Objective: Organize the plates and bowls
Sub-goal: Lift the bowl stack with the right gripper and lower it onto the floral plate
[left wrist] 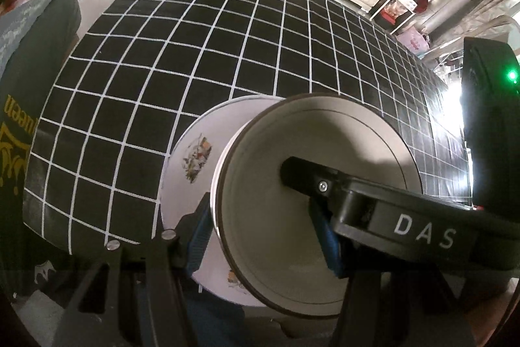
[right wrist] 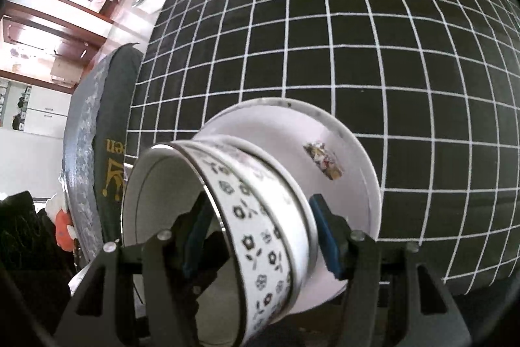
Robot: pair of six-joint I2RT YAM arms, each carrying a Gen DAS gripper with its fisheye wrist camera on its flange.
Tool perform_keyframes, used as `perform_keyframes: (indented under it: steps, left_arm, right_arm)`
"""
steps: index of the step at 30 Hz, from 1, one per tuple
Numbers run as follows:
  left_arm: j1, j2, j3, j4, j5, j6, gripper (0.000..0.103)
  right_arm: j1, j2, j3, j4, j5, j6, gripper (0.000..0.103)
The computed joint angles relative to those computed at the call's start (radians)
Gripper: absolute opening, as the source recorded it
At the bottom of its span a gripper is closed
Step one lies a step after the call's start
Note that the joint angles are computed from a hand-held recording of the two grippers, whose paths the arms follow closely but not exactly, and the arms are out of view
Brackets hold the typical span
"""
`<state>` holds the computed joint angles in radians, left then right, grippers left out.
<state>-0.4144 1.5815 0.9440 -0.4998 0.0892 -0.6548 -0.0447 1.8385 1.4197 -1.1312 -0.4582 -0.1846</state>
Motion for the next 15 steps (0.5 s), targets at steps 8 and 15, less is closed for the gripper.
perform_keyframes:
  steps: [8,15]
  left_arm:
    - [-0.002,0.038,0.018,0.022,-0.001,0.009,0.056]
    - [0.017,0.034,-0.016,0.075,0.02,-0.003,0.055]
  right_arm:
    - [-0.01,0.026,0.005,0.019,-0.004,-0.001,0.064]
    - [-0.015,0.02,-0.011,0.04,-0.013,-0.011,0.065]
